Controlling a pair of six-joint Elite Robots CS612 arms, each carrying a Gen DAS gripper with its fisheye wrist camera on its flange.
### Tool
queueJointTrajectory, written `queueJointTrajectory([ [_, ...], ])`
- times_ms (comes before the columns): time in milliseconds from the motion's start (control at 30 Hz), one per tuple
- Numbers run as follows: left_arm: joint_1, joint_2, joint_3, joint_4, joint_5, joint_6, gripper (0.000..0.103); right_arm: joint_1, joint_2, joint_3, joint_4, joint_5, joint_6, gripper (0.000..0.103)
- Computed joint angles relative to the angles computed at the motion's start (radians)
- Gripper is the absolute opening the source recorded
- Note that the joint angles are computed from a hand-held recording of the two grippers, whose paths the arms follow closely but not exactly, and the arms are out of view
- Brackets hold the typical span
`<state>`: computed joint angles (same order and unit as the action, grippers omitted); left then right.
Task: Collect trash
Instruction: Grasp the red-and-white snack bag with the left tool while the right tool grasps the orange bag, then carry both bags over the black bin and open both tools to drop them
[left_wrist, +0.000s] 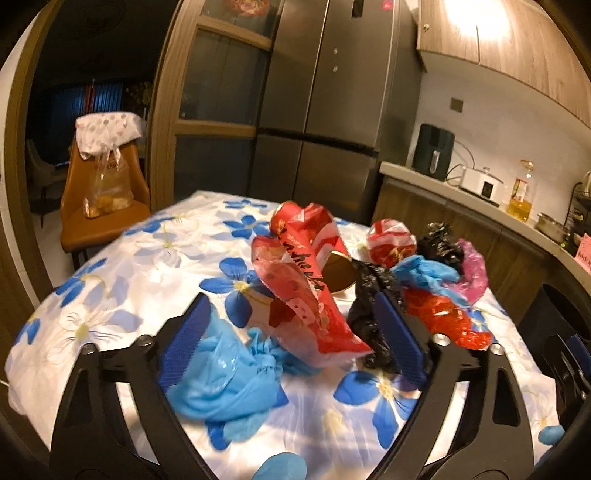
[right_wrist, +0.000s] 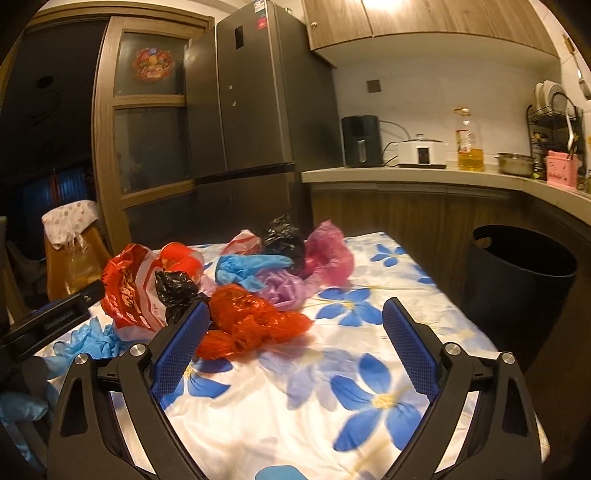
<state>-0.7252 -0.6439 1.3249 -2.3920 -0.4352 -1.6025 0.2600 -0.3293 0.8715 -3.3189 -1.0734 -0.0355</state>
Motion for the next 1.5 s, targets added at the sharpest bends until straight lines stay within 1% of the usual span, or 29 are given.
queueJointTrajectory([
  [33, 0.006, 0.003, -0.002, -0.023, -0.021, 0.018, 0.076, 0.003, 0.010, -0.021, 0.017, 0.004, -0.007, 0.091],
  [100, 0.019, 0.010, 0.000, -0.097, -0.071, 0.068, 0.057, 0.008, 0.028, -0.059, 0.054, 0.013, -0.015, 0.091],
  [133, 0.024, 0.012, 0.001, -0.127, -0.091, 0.088, 0.053, 0.010, 0.036, -0.075, 0.070, 0.016, -0.017, 0.091],
  [167, 0.028, 0.014, 0.001, -0.150, -0.104, 0.106, 0.043, 0.012, 0.045, -0.092, 0.085, 0.020, -0.021, 0.090],
  [200, 0.030, 0.017, 0.000, -0.169, -0.111, 0.121, 0.033, 0.014, 0.052, -0.108, 0.096, 0.022, -0.025, 0.090],
  [233, 0.031, 0.020, -0.005, -0.174, -0.116, 0.125, 0.027, 0.018, 0.063, -0.129, 0.115, 0.023, -0.034, 0.089],
  [267, 0.033, 0.021, -0.006, -0.183, -0.120, 0.129, 0.017, 0.020, 0.070, -0.144, 0.129, 0.024, -0.040, 0.088],
  [333, 0.035, 0.024, -0.004, -0.213, -0.113, 0.141, 0.010, 0.026, 0.087, -0.179, 0.170, 0.028, -0.055, 0.082],
  [367, 0.033, 0.024, -0.003, -0.218, -0.100, 0.144, 0.003, 0.028, 0.094, -0.195, 0.191, 0.030, -0.060, 0.082],
  [433, 0.028, 0.023, -0.003, -0.223, -0.076, 0.143, 0.002, 0.032, 0.107, -0.222, 0.225, 0.031, -0.068, 0.081],
  [500, 0.019, 0.020, 0.004, -0.248, -0.042, 0.148, 0.001, 0.037, 0.123, -0.255, 0.271, 0.033, -0.082, 0.079],
  [633, 0.006, 0.019, 0.008, -0.292, -0.003, 0.176, 0.001, 0.046, 0.155, -0.328, 0.367, 0.036, -0.107, 0.078],
  [700, 0.000, 0.018, 0.008, -0.295, 0.012, 0.179, 0.001, 0.049, 0.165, -0.352, 0.419, 0.037, -0.119, 0.077],
  [733, -0.001, 0.017, 0.007, -0.291, 0.015, 0.178, 0.001, 0.050, 0.167, -0.360, 0.448, 0.035, -0.129, 0.073],
  [800, -0.003, 0.016, 0.005, -0.277, 0.018, 0.170, 0.001, 0.049, 0.170, -0.370, 0.472, 0.042, -0.136, 0.066],
  [833, -0.003, 0.016, 0.004, -0.280, 0.016, 0.173, 0.001, 0.048, 0.170, -0.370, 0.477, 0.056, -0.139, 0.058],
  [867, -0.004, 0.017, 0.002, -0.278, 0.015, 0.174, 0.001, 0.046, 0.166, -0.362, 0.479, 0.064, -0.149, 0.053],
  [900, -0.004, 0.016, 0.002, -0.278, 0.016, 0.175, 0.001, 0.046, 0.165, -0.361, 0.484, 0.070, -0.162, 0.047],
  [933, -0.005, 0.017, 0.000, -0.282, 0.017, 0.179, 0.001, 0.046, 0.160, -0.349, 0.478, 0.068, -0.182, 0.043],
  [1033, -0.010, 0.018, -0.002, -0.280, 0.023, 0.186, 0.001, 0.039, 0.137, -0.298, 0.453, 0.089, -0.204, 0.038],
  [1100, -0.014, 0.017, -0.003, -0.283, 0.029, 0.192, 0.001, 0.030, 0.108, -0.242, 0.428, 0.110, -0.218, 0.038],
  [1167, -0.020, 0.018, -0.002, -0.306, 0.036, 0.209, 0.001, 0.020, 0.083, -0.200, 0.422, 0.116, -0.223, 0.038],
  [1267, -0.028, 0.023, -0.013, -0.313, 0.045, 0.225, 0.001, 0.005, 0.051, -0.135, 0.367, 0.128, -0.200, 0.038],
  [1367, -0.035, 0.028, -0.027, -0.310, 0.050, 0.242, 0.001, -0.016, 0.019, -0.069, 0.273, 0.133, -0.150, 0.038],
  [1500, -0.041, 0.047, -0.064, -0.352, 0.050, 0.313, 0.000, -0.040, -0.006, -0.028, 0.184, 0.130, -0.078, 0.038],
])
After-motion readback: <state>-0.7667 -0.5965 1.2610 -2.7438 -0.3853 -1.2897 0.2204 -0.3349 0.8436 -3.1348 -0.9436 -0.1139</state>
